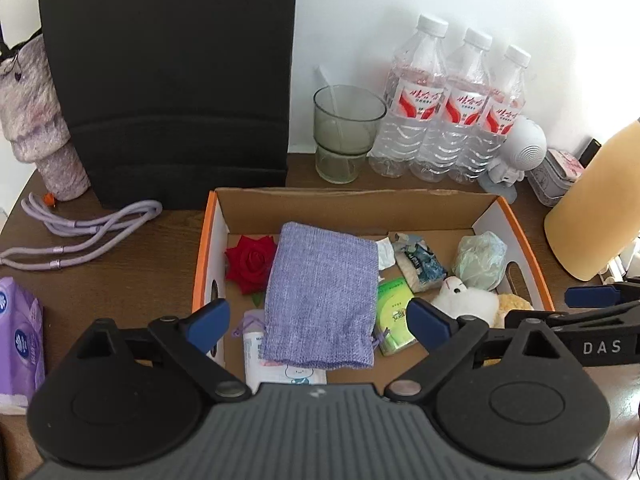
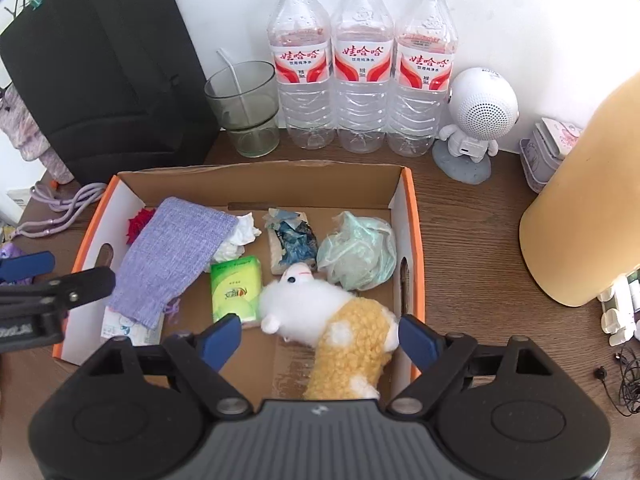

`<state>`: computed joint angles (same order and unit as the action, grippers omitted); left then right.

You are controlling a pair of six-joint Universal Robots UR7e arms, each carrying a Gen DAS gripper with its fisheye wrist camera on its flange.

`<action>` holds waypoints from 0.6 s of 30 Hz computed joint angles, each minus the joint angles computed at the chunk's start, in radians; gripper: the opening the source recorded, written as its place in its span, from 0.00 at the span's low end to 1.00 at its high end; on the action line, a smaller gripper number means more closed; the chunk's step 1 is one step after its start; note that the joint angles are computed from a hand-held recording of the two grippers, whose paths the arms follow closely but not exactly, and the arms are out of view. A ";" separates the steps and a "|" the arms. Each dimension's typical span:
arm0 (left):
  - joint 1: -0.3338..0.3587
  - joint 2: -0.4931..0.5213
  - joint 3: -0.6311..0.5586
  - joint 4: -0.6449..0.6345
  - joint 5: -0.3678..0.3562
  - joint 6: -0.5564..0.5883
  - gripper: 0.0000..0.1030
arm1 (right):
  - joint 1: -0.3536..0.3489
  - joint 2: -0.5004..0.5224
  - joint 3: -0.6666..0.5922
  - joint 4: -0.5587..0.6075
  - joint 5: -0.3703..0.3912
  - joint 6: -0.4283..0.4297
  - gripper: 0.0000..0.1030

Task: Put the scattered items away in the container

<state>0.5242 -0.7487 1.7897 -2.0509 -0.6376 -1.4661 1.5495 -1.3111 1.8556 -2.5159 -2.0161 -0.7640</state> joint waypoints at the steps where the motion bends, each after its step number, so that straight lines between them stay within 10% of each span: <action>1: 0.004 0.005 -0.004 0.015 -0.009 -0.023 0.98 | 0.001 -0.002 0.012 -0.025 -0.003 -0.010 0.83; 9: -0.052 0.048 -0.033 0.284 0.107 -0.263 0.98 | -0.049 -0.057 0.116 -0.186 0.183 -0.085 0.84; 14: -0.159 0.072 0.017 0.473 0.264 -0.568 1.00 | -0.180 -0.181 0.320 -0.445 0.519 -0.249 0.86; 18: -0.234 0.114 0.024 0.662 0.317 -0.811 1.00 | -0.321 -0.278 0.423 -0.440 0.732 -0.321 0.86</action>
